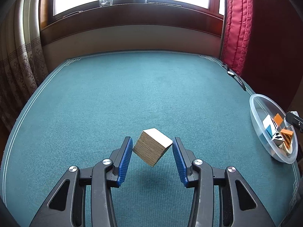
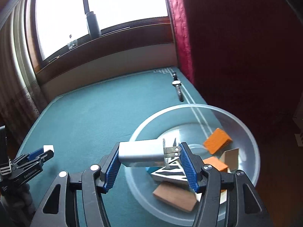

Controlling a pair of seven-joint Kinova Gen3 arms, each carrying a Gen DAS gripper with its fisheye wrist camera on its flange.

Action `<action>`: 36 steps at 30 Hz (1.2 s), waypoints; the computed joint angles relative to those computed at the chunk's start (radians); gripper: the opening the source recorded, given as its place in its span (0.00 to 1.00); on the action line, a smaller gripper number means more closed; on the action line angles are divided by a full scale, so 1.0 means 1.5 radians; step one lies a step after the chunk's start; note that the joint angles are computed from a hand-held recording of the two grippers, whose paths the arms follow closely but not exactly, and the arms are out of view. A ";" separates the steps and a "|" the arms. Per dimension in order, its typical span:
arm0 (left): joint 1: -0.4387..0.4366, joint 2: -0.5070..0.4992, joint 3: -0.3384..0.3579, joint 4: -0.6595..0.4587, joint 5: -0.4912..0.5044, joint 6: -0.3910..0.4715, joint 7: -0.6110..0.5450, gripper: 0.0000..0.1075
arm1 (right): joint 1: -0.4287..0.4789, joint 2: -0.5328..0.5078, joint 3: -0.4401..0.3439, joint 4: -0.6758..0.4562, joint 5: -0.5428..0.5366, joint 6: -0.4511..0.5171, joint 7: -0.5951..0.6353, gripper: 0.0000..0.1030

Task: Organize rigid objects
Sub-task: 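Lower the charger into the basin and open the right gripper while the left drops the beige block in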

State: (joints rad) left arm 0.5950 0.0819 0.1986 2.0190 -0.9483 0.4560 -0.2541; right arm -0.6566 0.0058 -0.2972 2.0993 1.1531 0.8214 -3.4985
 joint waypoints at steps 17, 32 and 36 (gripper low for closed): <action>0.078 0.056 0.004 -0.107 0.055 0.034 -0.096 0.42 | 0.062 -0.044 0.007 0.090 0.031 -0.005 -0.119 0.84; 0.152 0.128 -0.019 -0.234 0.149 0.028 -0.251 0.42 | 0.060 -0.091 -0.033 0.140 0.025 0.060 -0.181 0.90; 0.161 0.155 -0.020 -0.273 0.198 0.024 -0.314 0.42 | 0.070 -0.108 -0.029 0.151 0.026 0.042 -0.193 0.90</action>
State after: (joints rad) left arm 0.8365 0.3151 0.1679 1.6089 -0.6509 0.4915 -0.7246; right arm -0.5521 -0.1567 -0.3410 2.3261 1.1921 0.8848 -3.7873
